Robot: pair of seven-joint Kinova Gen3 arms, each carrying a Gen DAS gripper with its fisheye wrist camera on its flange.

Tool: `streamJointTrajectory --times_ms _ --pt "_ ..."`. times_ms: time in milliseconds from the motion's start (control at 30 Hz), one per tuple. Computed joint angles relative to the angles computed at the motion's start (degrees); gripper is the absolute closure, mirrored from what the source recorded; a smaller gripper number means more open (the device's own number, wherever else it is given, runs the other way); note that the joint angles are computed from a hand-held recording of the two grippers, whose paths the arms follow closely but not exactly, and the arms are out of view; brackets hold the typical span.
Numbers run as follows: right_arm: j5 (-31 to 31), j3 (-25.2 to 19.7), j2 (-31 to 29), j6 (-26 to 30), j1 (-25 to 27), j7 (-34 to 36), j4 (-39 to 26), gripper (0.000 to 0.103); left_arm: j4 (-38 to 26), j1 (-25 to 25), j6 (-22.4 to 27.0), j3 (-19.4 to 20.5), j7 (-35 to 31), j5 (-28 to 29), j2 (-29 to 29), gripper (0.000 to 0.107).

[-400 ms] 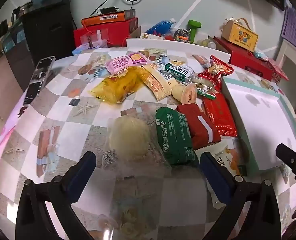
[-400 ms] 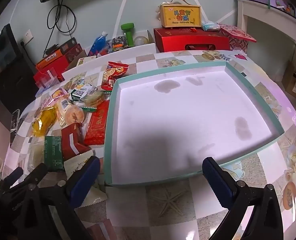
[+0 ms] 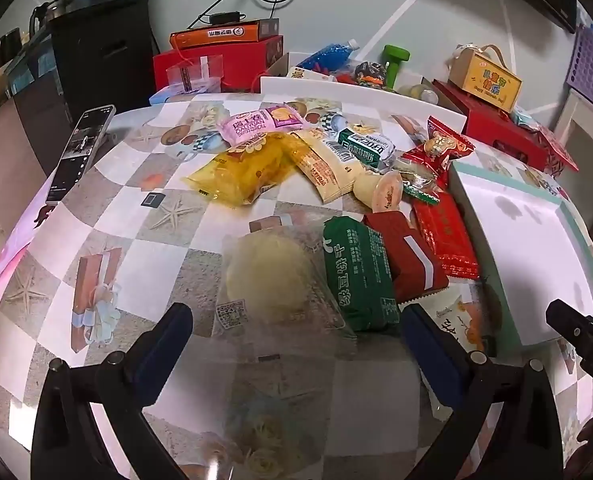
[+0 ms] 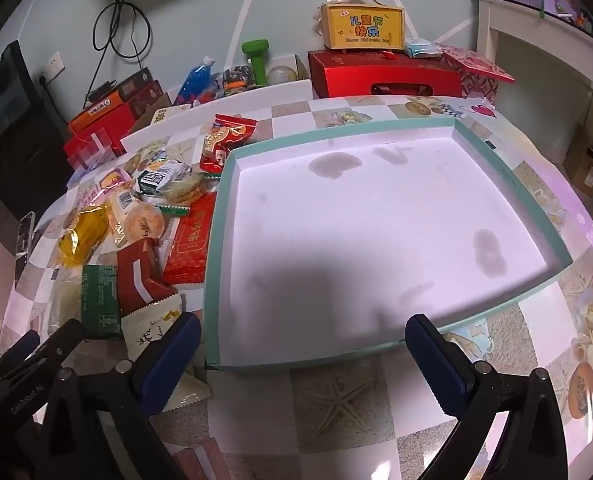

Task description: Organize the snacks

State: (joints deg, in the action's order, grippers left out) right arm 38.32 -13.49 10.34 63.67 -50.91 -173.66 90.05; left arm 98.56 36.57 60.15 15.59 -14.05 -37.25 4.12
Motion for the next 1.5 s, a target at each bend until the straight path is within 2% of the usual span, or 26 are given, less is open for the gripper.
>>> streamJointTrajectory --times_ms 1500 --pt "-1.2 0.1 0.0 -0.6 0.6 0.2 0.3 0.000 -0.5 0.6 0.2 -0.5 -1.1 0.4 0.9 0.005"
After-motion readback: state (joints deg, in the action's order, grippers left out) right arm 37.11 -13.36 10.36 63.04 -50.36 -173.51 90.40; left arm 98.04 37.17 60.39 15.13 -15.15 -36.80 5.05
